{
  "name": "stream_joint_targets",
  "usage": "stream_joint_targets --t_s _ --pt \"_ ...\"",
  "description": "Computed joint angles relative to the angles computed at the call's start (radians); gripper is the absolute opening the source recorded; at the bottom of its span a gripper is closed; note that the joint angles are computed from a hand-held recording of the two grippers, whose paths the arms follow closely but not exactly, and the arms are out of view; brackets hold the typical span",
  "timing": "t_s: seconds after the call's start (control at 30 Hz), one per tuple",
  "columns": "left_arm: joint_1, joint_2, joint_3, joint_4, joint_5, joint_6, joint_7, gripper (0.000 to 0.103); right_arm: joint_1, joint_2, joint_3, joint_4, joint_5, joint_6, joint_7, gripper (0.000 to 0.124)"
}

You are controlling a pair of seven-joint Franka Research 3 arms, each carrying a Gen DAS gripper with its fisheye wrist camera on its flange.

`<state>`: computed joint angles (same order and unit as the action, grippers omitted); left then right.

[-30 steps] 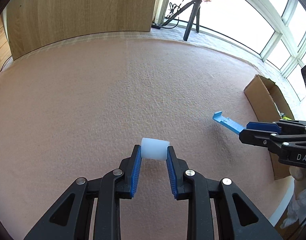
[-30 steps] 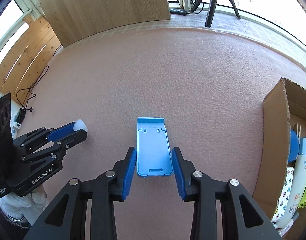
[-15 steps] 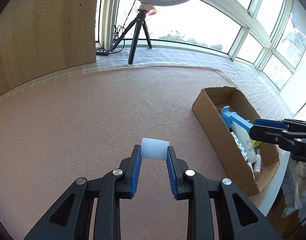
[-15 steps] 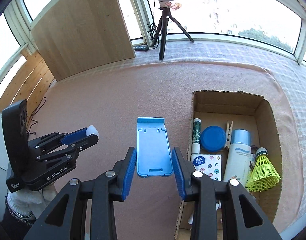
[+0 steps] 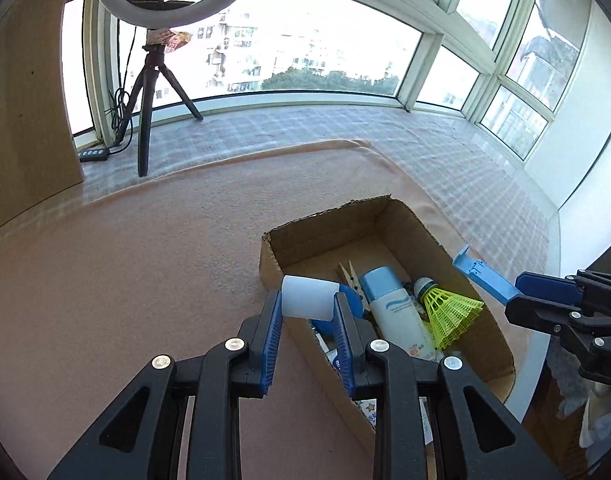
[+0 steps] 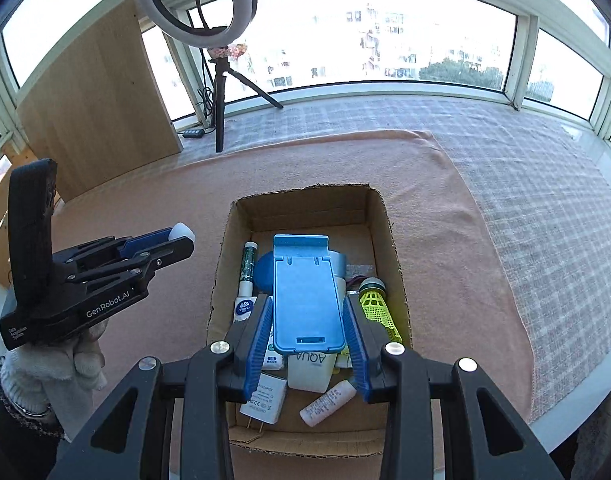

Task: Organize objects
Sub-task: 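Carry the phone stand and cylinder over the box with both grippers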

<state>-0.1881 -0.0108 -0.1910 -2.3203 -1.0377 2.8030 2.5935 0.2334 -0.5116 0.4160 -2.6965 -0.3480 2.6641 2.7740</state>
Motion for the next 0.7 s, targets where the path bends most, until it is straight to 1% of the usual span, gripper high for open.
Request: stream_joint_targets --t_s 0.13,0.27,0.37,0.43,0.47,0.5,0.53,0.6,0.7 --pt "-0.021 0.051 -0.031 0.047 0.103 0.045 -0.093 0.027 -0.005 -0.024 -0.022 -0.035 0.008 0.033 -0.02 0.033" --pt "-0.02 0.093 -0.057 0.086 0.22 0.067 -0.206 0.027 -0.018 -0.031 -0.028 -0.058 0.026 0.069 -0.036 0.033" --pt "-0.011 0.114 -0.076 0.104 0.293 0.079 -0.275 0.028 -0.026 -0.038 -0.022 -0.067 0.042 0.077 -0.051 0.033" --pt "0.0 0.12 -0.092 0.112 0.301 0.087 -0.289 0.033 -0.027 -0.041 -0.02 -0.07 0.051 0.08 -0.061 0.033" --pt "0.003 0.123 -0.093 0.117 0.328 0.077 -0.313 0.038 -0.027 -0.044 -0.02 -0.072 0.058 0.08 -0.065 0.034" --pt "0.008 0.123 -0.097 0.12 0.339 0.068 -0.323 0.051 -0.028 -0.052 -0.019 -0.077 0.065 0.08 -0.063 0.034" --pt "0.013 0.119 -0.105 0.116 0.33 0.078 -0.314 0.056 -0.027 -0.061 -0.021 -0.083 0.073 0.086 -0.064 0.034" --pt "0.019 0.103 -0.113 0.104 0.316 0.09 -0.297 0.056 -0.024 -0.076 -0.02 -0.09 0.09 0.085 -0.069 0.034" --pt "0.021 0.074 -0.104 0.089 0.296 0.077 -0.287 0.056 -0.031 -0.092 -0.003 -0.083 0.097 0.059 -0.071 0.034"
